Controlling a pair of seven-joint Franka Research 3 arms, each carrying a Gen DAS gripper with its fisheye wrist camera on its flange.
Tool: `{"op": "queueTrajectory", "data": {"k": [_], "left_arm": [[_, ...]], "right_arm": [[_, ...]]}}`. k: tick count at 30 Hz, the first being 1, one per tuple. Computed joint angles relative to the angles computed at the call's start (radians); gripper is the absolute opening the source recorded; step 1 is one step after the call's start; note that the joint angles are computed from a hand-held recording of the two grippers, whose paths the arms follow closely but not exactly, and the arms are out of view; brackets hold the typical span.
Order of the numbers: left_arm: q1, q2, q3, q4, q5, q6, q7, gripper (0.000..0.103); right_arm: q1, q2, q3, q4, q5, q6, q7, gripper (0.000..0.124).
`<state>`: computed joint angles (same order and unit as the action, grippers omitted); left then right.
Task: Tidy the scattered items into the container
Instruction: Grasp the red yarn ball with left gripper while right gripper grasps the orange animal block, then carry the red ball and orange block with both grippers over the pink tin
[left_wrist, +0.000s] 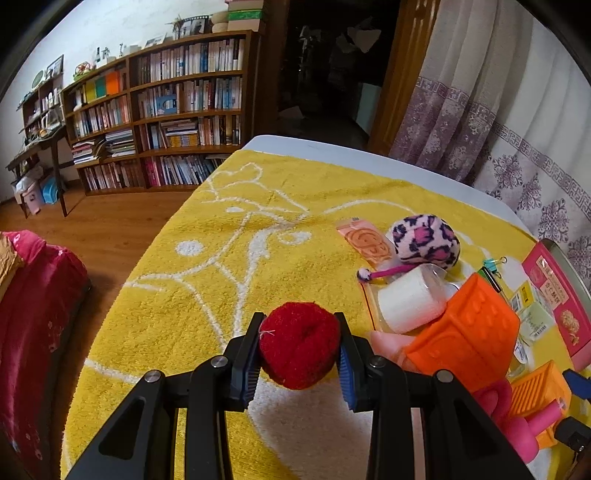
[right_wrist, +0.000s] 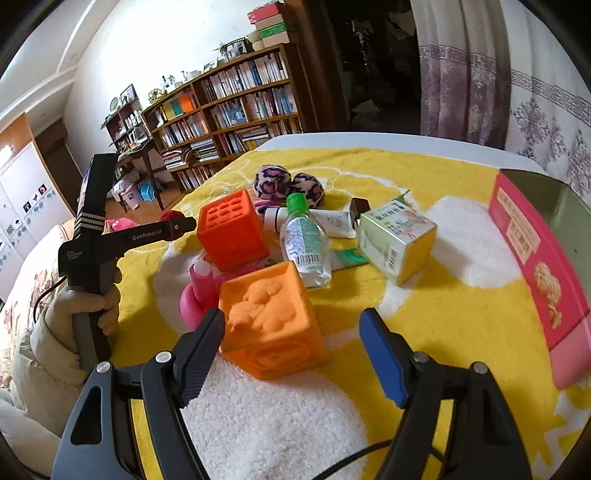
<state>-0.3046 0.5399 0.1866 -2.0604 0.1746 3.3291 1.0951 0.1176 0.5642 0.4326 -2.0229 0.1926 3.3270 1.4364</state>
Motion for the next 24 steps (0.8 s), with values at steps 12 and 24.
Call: {"op": "queueTrajectory", "data": {"k": [12,24], "left_arm": [[-0.049,-0.008,0.037,-0.015,-0.004,0.007,0.022,0.037],[-0.121,-0.003,0.102,-0.013,-0.037,-0.001,0.043,0.037]], "right_arm": [[0.132,0.013,-0.110,0.046,0.057,-0.053,-0.028,0.069],[0.114,0.000,-0.095,0.009,0.086,-0.002,-0.012,0.058]]}}
